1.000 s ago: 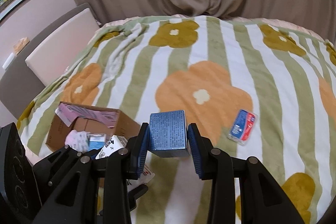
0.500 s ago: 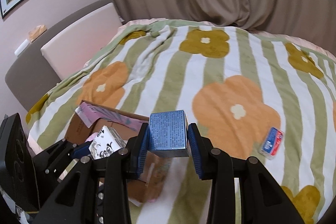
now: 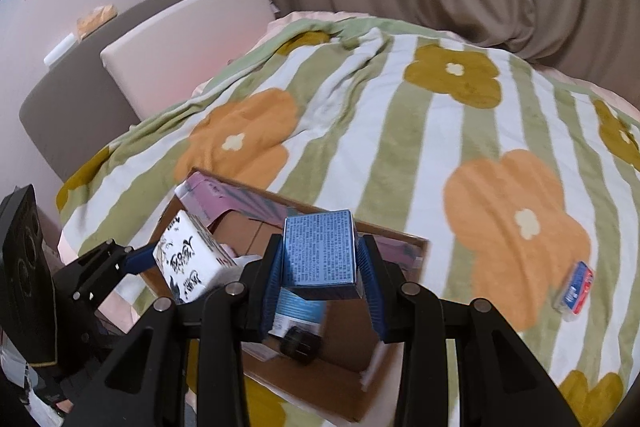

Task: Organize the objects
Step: 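Carry the tissue pack in the left tool and blue tin in the right tool over the box, then open the left tool dropping the tissue pack while the right tool releases the blue tin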

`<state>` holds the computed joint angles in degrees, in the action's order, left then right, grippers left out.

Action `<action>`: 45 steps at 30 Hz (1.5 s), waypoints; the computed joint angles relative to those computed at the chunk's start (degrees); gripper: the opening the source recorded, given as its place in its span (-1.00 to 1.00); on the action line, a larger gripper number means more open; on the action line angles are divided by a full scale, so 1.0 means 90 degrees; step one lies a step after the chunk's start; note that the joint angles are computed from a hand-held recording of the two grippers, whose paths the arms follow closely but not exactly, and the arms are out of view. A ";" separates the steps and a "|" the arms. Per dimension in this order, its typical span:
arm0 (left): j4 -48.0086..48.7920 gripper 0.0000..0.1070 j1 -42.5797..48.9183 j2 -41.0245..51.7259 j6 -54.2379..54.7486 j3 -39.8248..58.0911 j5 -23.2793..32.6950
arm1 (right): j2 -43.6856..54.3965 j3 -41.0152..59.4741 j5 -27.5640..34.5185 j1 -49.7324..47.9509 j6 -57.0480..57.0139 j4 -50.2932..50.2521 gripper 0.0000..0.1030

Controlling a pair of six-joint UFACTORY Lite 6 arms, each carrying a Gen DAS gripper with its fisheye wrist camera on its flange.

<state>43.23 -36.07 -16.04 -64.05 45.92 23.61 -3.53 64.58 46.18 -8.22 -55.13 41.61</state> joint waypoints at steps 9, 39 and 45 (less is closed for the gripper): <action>-0.0915 0.15 0.1449 -0.0387 0.1082 -0.1115 -0.1107 | 0.0440 -0.0287 -0.0830 0.1170 0.0479 -0.0281 -0.33; 0.1292 0.92 0.1402 -0.0114 -0.1029 -0.1434 -0.0923 | 0.0951 -0.0331 -0.1723 0.1720 0.1177 -0.0148 0.65; 0.1325 0.92 0.1179 -0.0269 -0.1198 -0.1552 -0.0636 | 0.0710 -0.0672 -0.1780 0.1560 0.1179 -0.0229 0.65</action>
<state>55.15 -25.46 -18.46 -74.83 31.94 17.88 2.85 58.53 30.16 5.82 -44.52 39.55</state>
